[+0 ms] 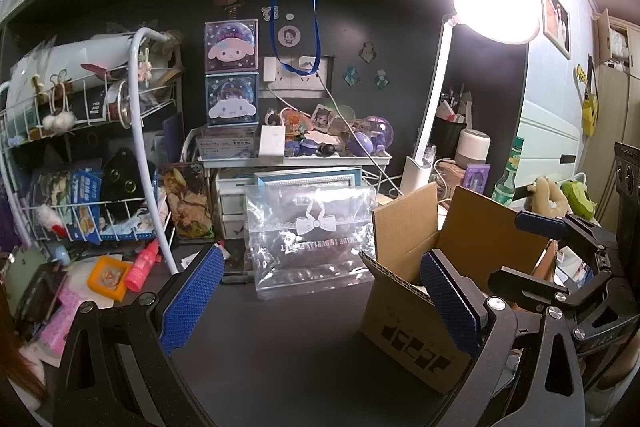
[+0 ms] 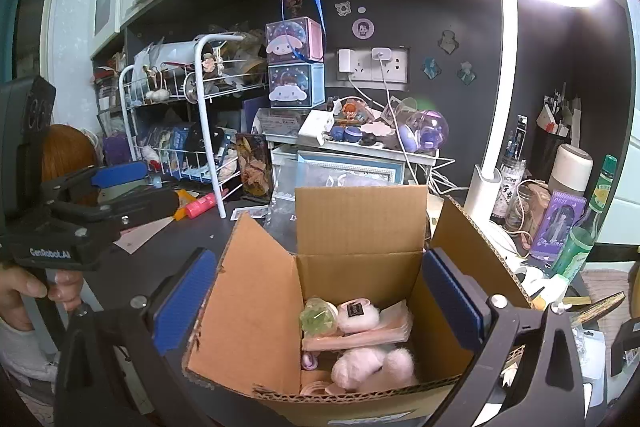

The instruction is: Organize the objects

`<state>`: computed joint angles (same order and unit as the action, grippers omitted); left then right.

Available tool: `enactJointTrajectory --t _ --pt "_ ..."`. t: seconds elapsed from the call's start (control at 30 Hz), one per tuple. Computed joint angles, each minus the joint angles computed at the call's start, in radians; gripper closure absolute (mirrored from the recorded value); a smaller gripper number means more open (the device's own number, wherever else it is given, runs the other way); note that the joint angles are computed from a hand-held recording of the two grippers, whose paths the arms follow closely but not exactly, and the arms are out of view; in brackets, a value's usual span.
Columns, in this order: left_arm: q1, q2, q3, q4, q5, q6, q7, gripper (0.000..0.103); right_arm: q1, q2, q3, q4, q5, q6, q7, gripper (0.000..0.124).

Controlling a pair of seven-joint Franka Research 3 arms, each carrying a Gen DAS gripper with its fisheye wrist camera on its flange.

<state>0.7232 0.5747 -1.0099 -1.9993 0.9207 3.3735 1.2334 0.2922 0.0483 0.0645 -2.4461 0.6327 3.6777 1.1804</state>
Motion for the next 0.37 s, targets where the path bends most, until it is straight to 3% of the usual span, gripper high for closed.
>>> enactJointTrajectory --t 0.37 --pt "0.051 0.033 -0.065 -0.016 -0.039 -0.03 0.066 0.004 -0.001 -0.001 0.0 -0.005 -0.014 -0.005 0.014 0.021"
